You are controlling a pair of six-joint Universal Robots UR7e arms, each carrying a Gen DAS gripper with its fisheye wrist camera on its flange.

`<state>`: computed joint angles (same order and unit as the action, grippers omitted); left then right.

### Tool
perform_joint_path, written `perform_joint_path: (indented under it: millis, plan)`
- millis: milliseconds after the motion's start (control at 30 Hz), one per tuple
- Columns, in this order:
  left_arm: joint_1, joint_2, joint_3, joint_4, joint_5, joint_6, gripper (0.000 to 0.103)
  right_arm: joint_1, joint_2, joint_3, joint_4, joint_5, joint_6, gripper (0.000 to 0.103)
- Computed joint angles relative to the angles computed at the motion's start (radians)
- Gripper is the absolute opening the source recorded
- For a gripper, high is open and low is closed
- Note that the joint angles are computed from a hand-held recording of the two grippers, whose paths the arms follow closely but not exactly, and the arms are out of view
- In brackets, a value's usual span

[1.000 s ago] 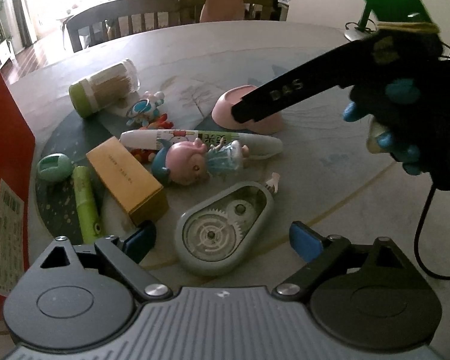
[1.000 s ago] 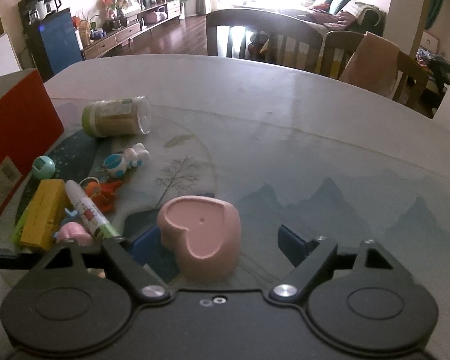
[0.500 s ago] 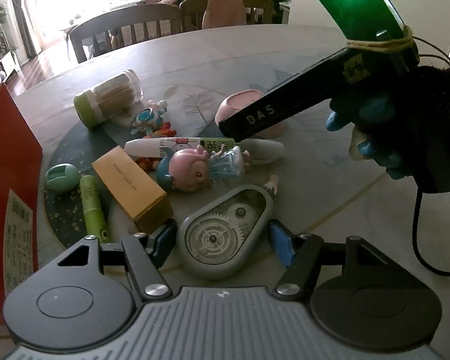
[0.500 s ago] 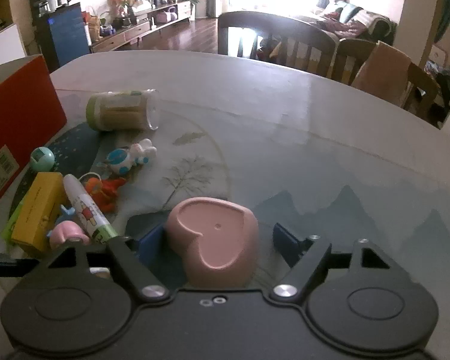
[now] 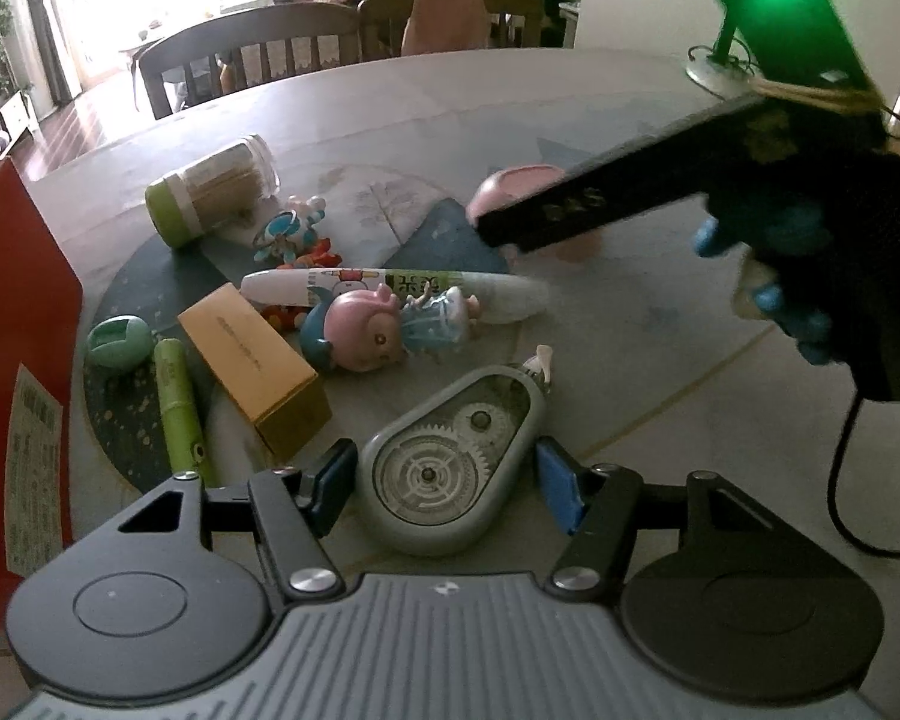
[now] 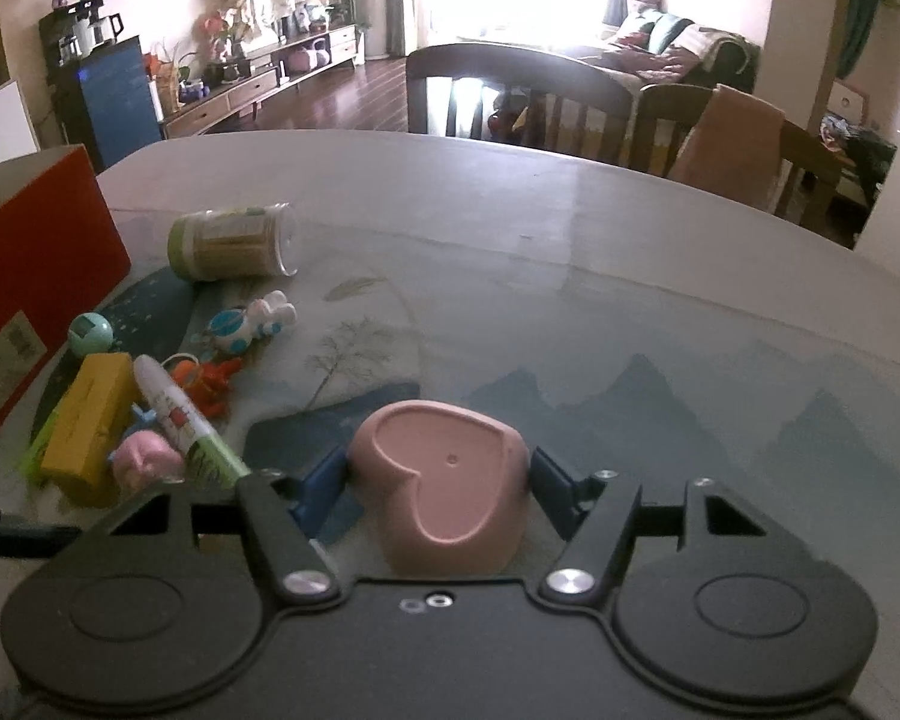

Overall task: Organize rigid objects
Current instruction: 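Grasp the grey correction-tape roller with the left tool while the right tool grasps the pink heart dish, then carry the tape roller and heart dish with both tools over the box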

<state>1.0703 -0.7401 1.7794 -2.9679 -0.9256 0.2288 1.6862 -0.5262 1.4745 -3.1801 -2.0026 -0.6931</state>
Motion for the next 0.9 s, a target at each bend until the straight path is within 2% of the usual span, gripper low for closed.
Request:
perform_joint_path:
  millis: [467, 767, 900]
  plan:
    - [-0.034, -0.101, 0.052, 0.013, 0.007, -0.123, 0.064, 0.054, -0.158, 0.197, -0.048, 0.028, 0.036, 0.067]
    - [-0.062, -0.191, 0.090, 0.036, 0.046, -0.179, 0.064, 0.112, -0.221, 0.263, -0.065, 0.050, 0.071, 0.067]
    - [-0.063, -0.233, 0.099, 0.061, 0.041, -0.204, 0.064, 0.142, -0.239, 0.281, -0.056, 0.060, 0.097, 0.067]
